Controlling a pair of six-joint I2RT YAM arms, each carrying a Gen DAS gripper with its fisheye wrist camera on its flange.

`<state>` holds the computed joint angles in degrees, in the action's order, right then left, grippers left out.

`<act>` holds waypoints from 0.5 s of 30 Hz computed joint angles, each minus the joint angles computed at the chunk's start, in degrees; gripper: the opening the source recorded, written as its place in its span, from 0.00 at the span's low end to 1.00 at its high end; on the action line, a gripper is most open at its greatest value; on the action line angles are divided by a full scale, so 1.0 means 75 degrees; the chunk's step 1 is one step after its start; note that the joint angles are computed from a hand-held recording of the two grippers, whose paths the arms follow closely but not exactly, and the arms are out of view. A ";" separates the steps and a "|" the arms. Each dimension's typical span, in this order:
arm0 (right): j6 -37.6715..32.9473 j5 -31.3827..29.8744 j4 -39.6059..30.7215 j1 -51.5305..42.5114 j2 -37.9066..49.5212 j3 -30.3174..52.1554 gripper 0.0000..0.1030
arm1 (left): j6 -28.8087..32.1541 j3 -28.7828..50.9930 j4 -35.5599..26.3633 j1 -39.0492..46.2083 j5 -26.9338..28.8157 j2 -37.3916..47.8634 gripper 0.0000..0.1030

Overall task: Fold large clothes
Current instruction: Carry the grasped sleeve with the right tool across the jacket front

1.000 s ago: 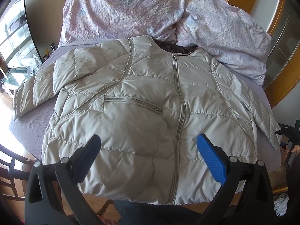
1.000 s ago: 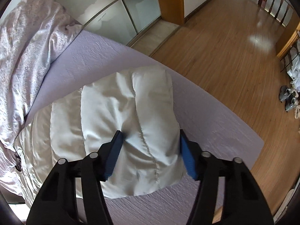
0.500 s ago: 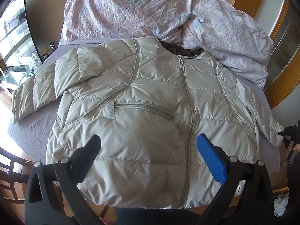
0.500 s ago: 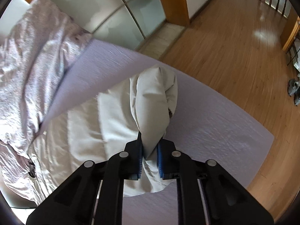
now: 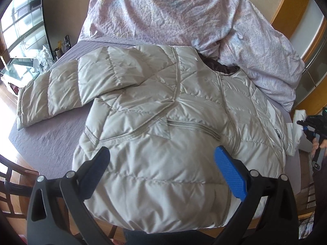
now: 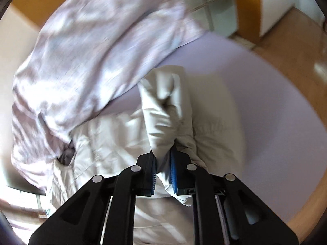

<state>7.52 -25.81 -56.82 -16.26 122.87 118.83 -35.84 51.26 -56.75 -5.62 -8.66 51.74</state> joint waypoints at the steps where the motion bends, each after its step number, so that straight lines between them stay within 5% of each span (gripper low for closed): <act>1: 0.0064 -0.0002 0.0019 0.0288 -0.0039 -0.0082 0.12 | 0.0129 -0.0047 -0.0024 0.0201 0.0090 -0.0099 0.98; 15: 0.0860 0.0803 0.0154 0.3530 0.0236 -0.0407 0.12 | 0.2550 -0.0238 -0.0365 0.4105 0.1533 -0.0725 0.98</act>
